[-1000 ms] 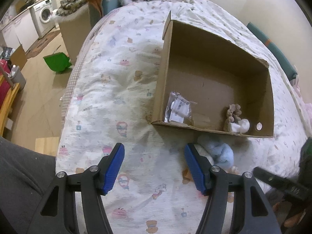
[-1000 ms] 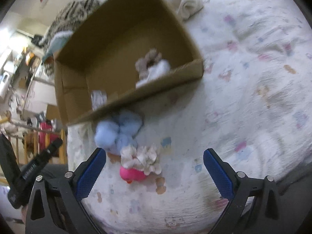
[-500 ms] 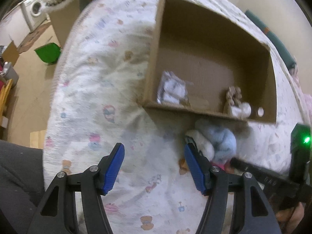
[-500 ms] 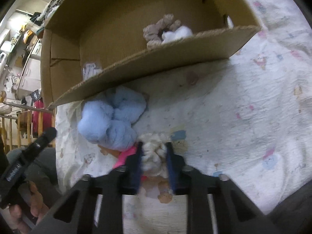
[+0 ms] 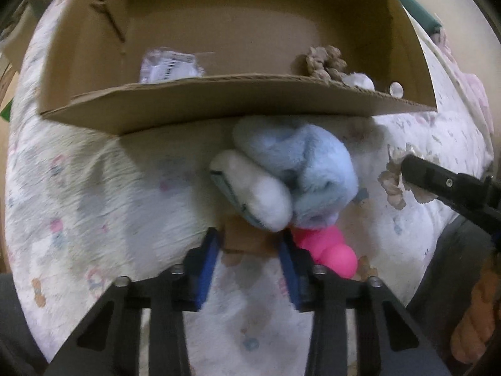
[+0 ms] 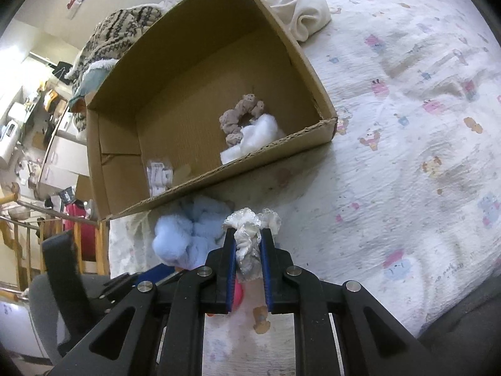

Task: Organize soft objects
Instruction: 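Grasp the cream lace scrunchie with the right tool while the left tool grasps the small peach cylinder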

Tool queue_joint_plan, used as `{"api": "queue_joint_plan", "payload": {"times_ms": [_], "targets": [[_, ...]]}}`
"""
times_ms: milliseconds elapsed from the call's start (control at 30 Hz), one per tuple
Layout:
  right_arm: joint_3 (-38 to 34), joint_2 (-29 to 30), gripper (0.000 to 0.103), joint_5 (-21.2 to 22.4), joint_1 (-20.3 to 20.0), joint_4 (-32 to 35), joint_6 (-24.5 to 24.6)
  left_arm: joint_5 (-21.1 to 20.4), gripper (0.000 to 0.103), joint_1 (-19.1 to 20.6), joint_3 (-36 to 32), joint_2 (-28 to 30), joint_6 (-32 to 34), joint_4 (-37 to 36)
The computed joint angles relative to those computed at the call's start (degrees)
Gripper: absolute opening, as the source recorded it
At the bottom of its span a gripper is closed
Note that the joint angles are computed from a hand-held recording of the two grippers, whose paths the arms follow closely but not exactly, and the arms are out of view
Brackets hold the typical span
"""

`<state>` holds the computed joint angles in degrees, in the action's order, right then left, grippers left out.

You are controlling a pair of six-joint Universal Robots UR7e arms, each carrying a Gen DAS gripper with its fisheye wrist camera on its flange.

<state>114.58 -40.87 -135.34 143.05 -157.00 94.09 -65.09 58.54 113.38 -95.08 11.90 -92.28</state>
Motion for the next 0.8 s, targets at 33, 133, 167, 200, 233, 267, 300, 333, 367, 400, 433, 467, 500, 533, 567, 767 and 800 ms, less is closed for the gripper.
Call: {"api": "queue_joint_plan", "payload": {"times_ms": [33,133,167,200,233,267,300,333,367,400,433,467,500,533,567,767,800], "targets": [[0.0,0.1,0.016,0.0,0.0,-0.3,-0.1,0.2,0.027,-0.1,0.2,0.2,0.6,-0.7],[0.0,0.2,0.016,0.0,-0.2,-0.9,-0.2,1.4,0.006,-0.8,1.3,-0.4,2.2,-1.8],[0.6,-0.2,0.016,0.1,0.1,-0.9,0.2,0.9,0.005,-0.5,0.7,-0.1,2.0,-1.1],[0.7,-0.2,0.016,0.1,0.1,-1.1,0.1,0.4,0.004,-0.1,0.2,0.3,1.6,-0.8],[0.7,-0.2,0.016,0.2,0.1,-1.2,-0.1,0.7,0.004,-0.1,0.2,0.2,1.4,-1.2],[0.8,-0.2,0.016,0.2,0.1,-1.2,-0.1,0.7,0.004,0.0,-0.1,0.3,1.4,-1.4],[0.7,-0.2,0.016,0.2,0.2,-1.1,-0.3,0.6,0.004,0.2,-0.4,0.3,1.3,-1.7],[0.6,-0.2,0.016,0.1,0.2,-1.1,-0.4,0.9,0.004,0.3,-0.4,0.2,1.5,-2.0],[0.6,-0.2,0.016,0.0,0.2,-0.9,-0.4,1.7,0.004,0.1,0.0,-0.3,1.8,-2.7],[0.6,-0.3,0.016,-0.1,0.3,-0.8,-0.2,2.3,0.004,0.0,0.0,-0.5,2.0,-2.9],[0.7,-0.4,0.016,-0.2,0.4,-0.7,0.0,2.9,0.004,0.0,0.0,-0.7,2.0,-3.4],[0.8,-0.5,0.016,-0.3,0.4,-0.6,0.3,3.7,0.004,0.0,0.0,-1.0,1.8,-3.9],[0.9,-0.5,0.016,-0.4,0.5,-0.6,0.6,4.7,0.004,-0.1,0.2,-1.2,1.6,-4.6],[0.9,-0.5,0.016,-0.4,0.6,-0.7,0.8,5.3,0.004,0.0,-0.1,-1.2,1.3,-5.1],[0.9,-0.5,0.016,-0.5,0.6,-0.7,0.9,5.9,0.004,0.2,-0.3,-1.2,1.0,-5.9],[0.4,-0.5,0.016,-1.4,1.1,0.5,1.4,6.8,0.004,1.1,-2.5,-1.0,-0.7,-8.0],[0.4,-0.6,0.016,-1.5,1.1,0.6,1.6,6.7,0.004,1.3,-3.1,-0.9,-1.2,-7.8]]}}
